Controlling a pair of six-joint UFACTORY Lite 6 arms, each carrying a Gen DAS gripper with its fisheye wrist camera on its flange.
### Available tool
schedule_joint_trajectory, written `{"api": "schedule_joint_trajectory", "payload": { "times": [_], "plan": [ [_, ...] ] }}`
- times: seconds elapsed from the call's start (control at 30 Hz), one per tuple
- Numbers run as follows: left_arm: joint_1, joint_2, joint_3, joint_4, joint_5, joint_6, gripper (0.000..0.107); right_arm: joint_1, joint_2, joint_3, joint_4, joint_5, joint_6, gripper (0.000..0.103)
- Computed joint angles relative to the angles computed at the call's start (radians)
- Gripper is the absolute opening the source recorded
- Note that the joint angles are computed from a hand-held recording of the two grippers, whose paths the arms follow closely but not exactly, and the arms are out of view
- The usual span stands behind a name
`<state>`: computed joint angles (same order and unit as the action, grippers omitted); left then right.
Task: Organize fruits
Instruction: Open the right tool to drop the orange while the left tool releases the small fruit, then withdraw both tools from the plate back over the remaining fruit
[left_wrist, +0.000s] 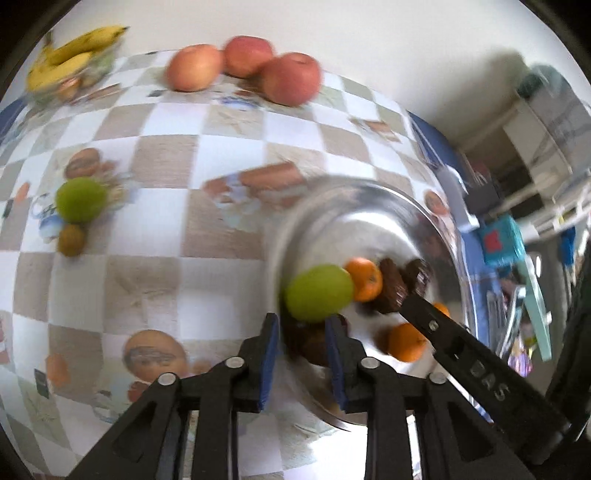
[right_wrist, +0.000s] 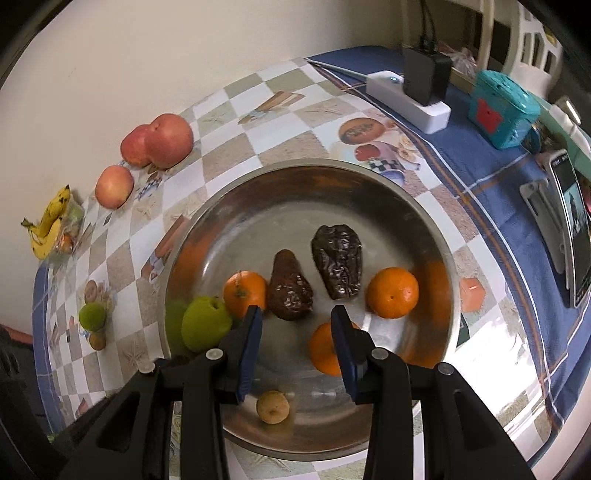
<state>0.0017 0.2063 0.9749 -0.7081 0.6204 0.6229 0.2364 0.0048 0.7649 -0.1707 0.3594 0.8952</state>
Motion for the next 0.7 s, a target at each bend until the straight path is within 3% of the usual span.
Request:
{"api": "schedule_joint_trajectory", "payload": {
  "times": [0.03,0.07,0.2,0.27,0.37,0.43,0.7],
  "plan": [
    [0.013,0.008,0.011,0.018,-0.008,-0.022,0.057,0.010,0.007,0.008,-0.024,0.003,0.022,0.064],
    [0.021,0.009,0.012,0.036,-0.023,-0.045,0.073,0.020,0.013,0.015,-0.057,0.008,0.053,0.069],
    [0.076,0.007,0.015,0.039,-0.065,-0.068,0.081,0.026,0.027,0.032,-0.090,0.016,0.078,0.073],
    [0.098,-0.002,0.005,0.068,-0.107,-0.102,0.102,0.033,0.036,0.038,-0.105,0.019,0.090,0.078],
    [0.108,0.000,0.003,0.177,-0.189,-0.211,0.103,0.053,0.048,0.044,-0.155,0.013,0.136,0.081],
    [0.137,0.010,0.013,0.251,-0.220,-0.273,0.103,0.068,0.049,0.043,-0.198,-0.005,0.187,0.099],
    [0.328,0.093,0.134,0.205,-0.235,-0.195,0.103,0.164,0.102,0.128,-0.357,-0.036,0.353,0.099]
  ]
}}
